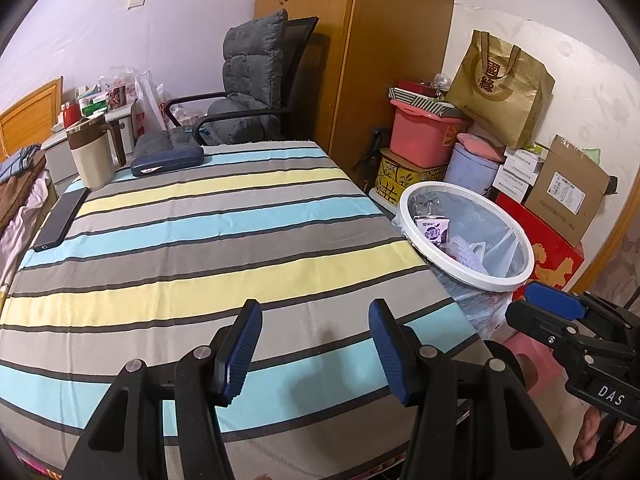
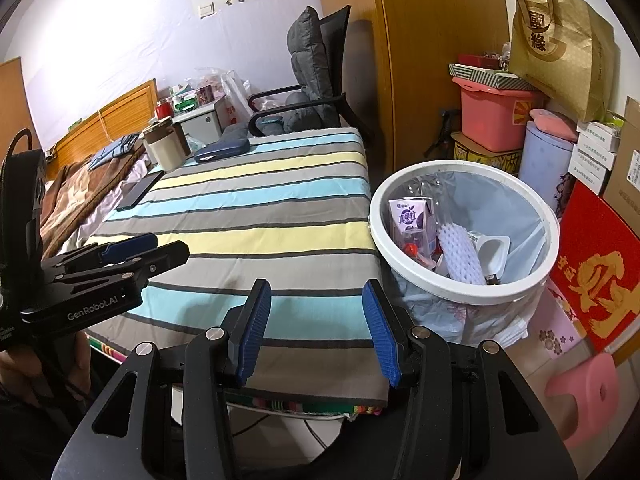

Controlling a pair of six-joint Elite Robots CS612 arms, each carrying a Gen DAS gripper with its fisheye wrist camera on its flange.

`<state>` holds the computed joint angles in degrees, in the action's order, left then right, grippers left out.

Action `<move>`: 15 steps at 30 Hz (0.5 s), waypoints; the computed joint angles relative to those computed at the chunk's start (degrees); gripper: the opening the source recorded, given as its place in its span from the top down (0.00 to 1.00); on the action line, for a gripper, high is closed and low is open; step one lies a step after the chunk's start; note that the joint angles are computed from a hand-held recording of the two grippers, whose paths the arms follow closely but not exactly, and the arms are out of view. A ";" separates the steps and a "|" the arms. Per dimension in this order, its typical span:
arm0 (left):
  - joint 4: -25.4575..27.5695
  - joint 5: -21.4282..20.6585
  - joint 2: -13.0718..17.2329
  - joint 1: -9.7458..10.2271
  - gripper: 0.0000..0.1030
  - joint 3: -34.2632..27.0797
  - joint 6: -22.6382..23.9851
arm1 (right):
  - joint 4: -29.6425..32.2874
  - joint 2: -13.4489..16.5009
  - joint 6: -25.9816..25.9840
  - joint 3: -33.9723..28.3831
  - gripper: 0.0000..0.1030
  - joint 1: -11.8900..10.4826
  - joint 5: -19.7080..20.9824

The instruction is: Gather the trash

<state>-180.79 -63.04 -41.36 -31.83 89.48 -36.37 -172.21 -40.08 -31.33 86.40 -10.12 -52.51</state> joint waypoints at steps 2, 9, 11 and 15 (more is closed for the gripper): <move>-0.05 -0.30 0.00 0.08 0.46 0.05 -0.22 | 0.01 0.02 0.00 -0.02 0.51 0.01 -0.02; 0.17 0.00 0.00 0.09 0.46 0.08 -0.31 | 0.39 0.05 -0.15 -0.12 0.51 0.11 -0.15; 0.21 -0.06 -0.05 0.12 0.46 0.15 -0.36 | 0.29 0.05 -0.16 -0.10 0.51 0.14 -0.21; -0.05 0.12 -0.08 0.10 0.46 0.28 -0.25 | 0.31 0.14 -0.18 -0.23 0.51 0.13 -0.14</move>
